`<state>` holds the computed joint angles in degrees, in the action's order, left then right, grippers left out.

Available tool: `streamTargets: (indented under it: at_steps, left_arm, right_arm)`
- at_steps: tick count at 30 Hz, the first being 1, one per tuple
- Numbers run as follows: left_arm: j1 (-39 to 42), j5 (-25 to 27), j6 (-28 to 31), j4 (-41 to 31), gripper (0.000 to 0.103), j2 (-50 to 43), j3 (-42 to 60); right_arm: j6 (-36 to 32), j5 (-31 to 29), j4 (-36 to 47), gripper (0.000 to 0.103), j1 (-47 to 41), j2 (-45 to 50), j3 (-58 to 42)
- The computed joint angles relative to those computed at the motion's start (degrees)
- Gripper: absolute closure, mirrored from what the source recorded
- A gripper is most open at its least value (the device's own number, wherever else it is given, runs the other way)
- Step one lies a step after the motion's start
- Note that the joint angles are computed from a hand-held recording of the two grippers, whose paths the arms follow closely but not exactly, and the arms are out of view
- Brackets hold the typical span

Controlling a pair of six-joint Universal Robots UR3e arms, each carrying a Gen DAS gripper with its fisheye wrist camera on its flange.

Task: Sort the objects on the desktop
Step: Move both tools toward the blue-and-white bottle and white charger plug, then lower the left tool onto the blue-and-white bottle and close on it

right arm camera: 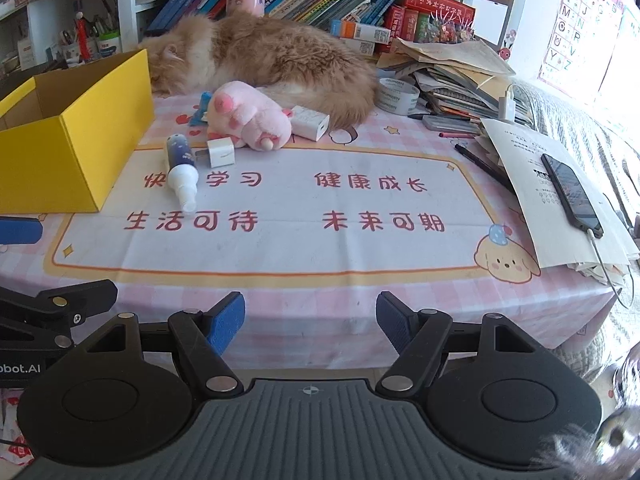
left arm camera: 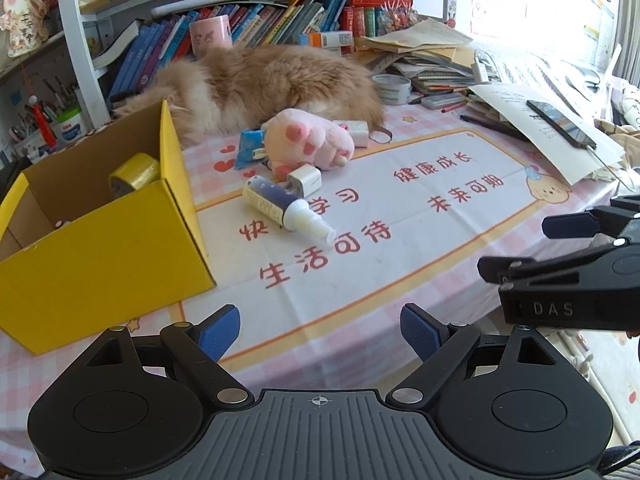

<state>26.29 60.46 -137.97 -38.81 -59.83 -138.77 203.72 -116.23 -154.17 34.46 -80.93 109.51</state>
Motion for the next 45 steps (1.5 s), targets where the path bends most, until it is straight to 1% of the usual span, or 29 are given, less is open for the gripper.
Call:
streamTargets:
  at_steps: [5,9,12,16,21,25,27,28,29,31,32,34,37,40,43,45]
  left_arm:
    - [-6.98,4.97,-7.26,9.03,0.013,-10.09,4.77]
    - [-12.16,9.46,-12.79,14.63,0.013,-17.22,8.66]
    - [-16.06,13.44,-16.97,16.75,0.013,-22.19,12.16]
    - [-20.27,17.45,-22.57,19.08,0.013,-28.21,16.98]
    - [-24.28,23.85,-31.87,24.28,0.014,-36.78,22.6]
    - [-26.69,27.73,-37.86,25.17,0.016,-43.43,28.58]
    - [-28.58,31.73,-40.63,24.54,0.023,-47.47,32.63]
    - [-29.5,33.85,-41.91,23.91,0.033,-49.42,34.61]
    - [-29.89,35.02,-43.26,22.88,0.041,-50.98,36.37]
    - [-29.72,35.41,-46.42,20.68,0.049,-53.18,39.06]
    - [-29.35,34.96,-47.8,20.12,0.051,-53.84,39.9]
    - [-29.57,35.82,-49.63,19.11,0.053,-55.11,41.71]
    - [-29.91,36.75,-50.55,17.77,0.058,-56.96,44.1]
    - [-29.61,36.15,-51.62,15.38,0.066,-58.92,46.65]
    - [-30.34,37.95,-50.64,16.98,0.068,-60.32,47.0]
    - [-30.35,37.83,-50.15,17.85,0.07,-60.41,46.69]
  right_arm:
    - [-4.25,3.02,-3.55,0.032,-4.29,1.35,-1.12]
    - [-8.53,7.1,-5.64,0.033,-8.36,2.56,-2.48]
    - [-11.66,10.53,-6.84,0.032,-11.76,3.24,-3.3]
    - [-15.95,15.04,-7.74,0.032,-16.17,4.29,-4.73]
    - [-21.44,20.26,-8.23,0.033,-20.78,6.13,-7.14]
    - [-25.67,23.94,-8.4,0.032,-23.64,8.05,-9.53]
    - [-27.69,25.61,-8.51,0.033,-24.78,8.98,-10.6]
    - [-28.64,26.43,-8.61,0.033,-25.31,9.49,-11.21]
    - [-29.48,27.28,-8.76,0.033,-25.85,9.89,-11.65]
    - [-31.12,29.16,-8.84,0.033,-27.01,10.76,-12.58]
    - [-31.91,29.95,-8.52,0.033,-27.45,11.25,-13.25]
    - [-33.49,31.56,-7.66,0.033,-28.24,12.06,-14.36]
    - [-35.28,33.59,-6.89,0.033,-29.08,13.19,-15.63]
    - [-36.38,35.31,-5.11,0.033,-29.78,14.42,-17.4]
    - [-37.45,36.89,-2.45,0.033,-30.21,15.51,-19.22]
    - [-38.24,37.57,-1.01,0.033,-30.24,16.13,-20.25]
